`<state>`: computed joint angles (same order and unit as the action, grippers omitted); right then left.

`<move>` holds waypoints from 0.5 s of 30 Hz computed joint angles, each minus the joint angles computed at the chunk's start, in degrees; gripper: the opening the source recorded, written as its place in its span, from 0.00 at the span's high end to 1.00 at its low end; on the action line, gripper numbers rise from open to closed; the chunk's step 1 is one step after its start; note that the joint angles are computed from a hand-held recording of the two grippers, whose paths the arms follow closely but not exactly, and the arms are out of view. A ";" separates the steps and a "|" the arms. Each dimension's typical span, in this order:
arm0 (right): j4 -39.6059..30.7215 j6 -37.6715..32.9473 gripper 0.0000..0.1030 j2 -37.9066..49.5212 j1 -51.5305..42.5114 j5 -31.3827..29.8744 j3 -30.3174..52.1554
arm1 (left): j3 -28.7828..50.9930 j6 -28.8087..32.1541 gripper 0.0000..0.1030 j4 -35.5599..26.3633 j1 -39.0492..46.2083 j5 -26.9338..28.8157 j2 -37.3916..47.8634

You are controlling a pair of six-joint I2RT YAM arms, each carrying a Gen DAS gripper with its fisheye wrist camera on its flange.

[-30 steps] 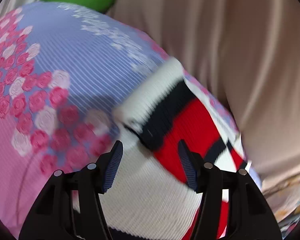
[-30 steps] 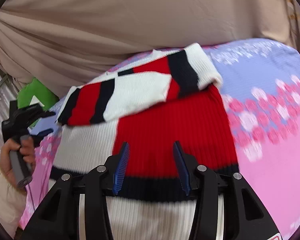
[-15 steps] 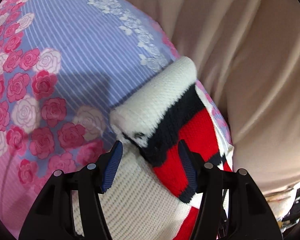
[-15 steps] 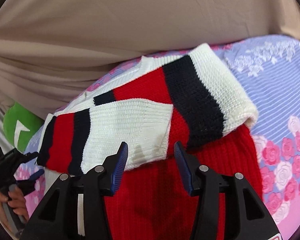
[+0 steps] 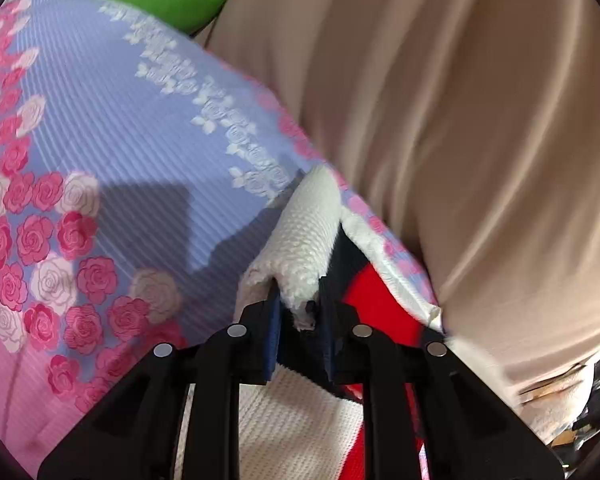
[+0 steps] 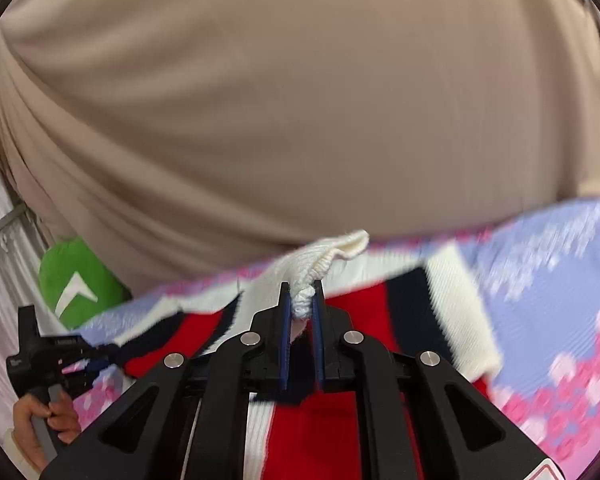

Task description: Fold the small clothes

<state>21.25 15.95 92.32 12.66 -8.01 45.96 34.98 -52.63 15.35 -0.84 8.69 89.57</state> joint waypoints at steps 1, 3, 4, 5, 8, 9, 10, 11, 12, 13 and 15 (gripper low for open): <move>-1.60 -1.11 0.92 1.50 -0.92 -0.05 1.39 | 0.88 0.52 0.84 -0.54 -0.71 -0.61 1.38; -10.57 -3.45 0.92 11.62 -2.90 -0.08 9.82 | 4.22 1.22 0.83 -2.62 -1.57 -0.69 7.33; -16.20 -3.65 0.92 17.63 -4.06 -0.84 14.85 | 5.45 0.86 0.83 -3.86 -1.69 0.37 9.78; -18.51 -3.56 0.92 20.76 -4.76 -0.86 17.01 | 5.00 -0.94 0.84 -3.28 -1.58 2.43 10.96; -16.47 -2.33 0.92 22.43 -6.52 -3.62 15.32 | -0.39 -4.16 0.76 2.21 -2.77 2.43 6.91; -15.12 -1.69 0.92 22.16 -6.72 -4.09 14.30 | -0.70 -3.92 0.63 2.09 -3.43 1.68 6.15; -14.83 -1.29 0.92 22.19 -6.68 -4.12 14.10 | -0.46 -3.79 0.58 1.08 -4.10 0.73 6.04; -14.85 -1.06 0.92 22.33 -6.62 -4.00 14.01 | 0.04 -3.83 0.56 0.46 -4.66 0.14 6.50; -15.18 -0.69 0.92 22.44 -6.48 -3.86 14.30 | 1.54 -3.84 0.57 -0.39 -4.91 0.01 8.14; -15.03 -0.10 0.92 21.95 -6.08 -3.89 14.39 | 2.57 -4.01 0.59 -0.45 -4.78 0.09 9.45; -10.39 0.58 0.92 17.34 -5.76 -5.07 10.77 | 3.44 -3.22 0.90 0.48 -4.02 -0.30 10.61</move>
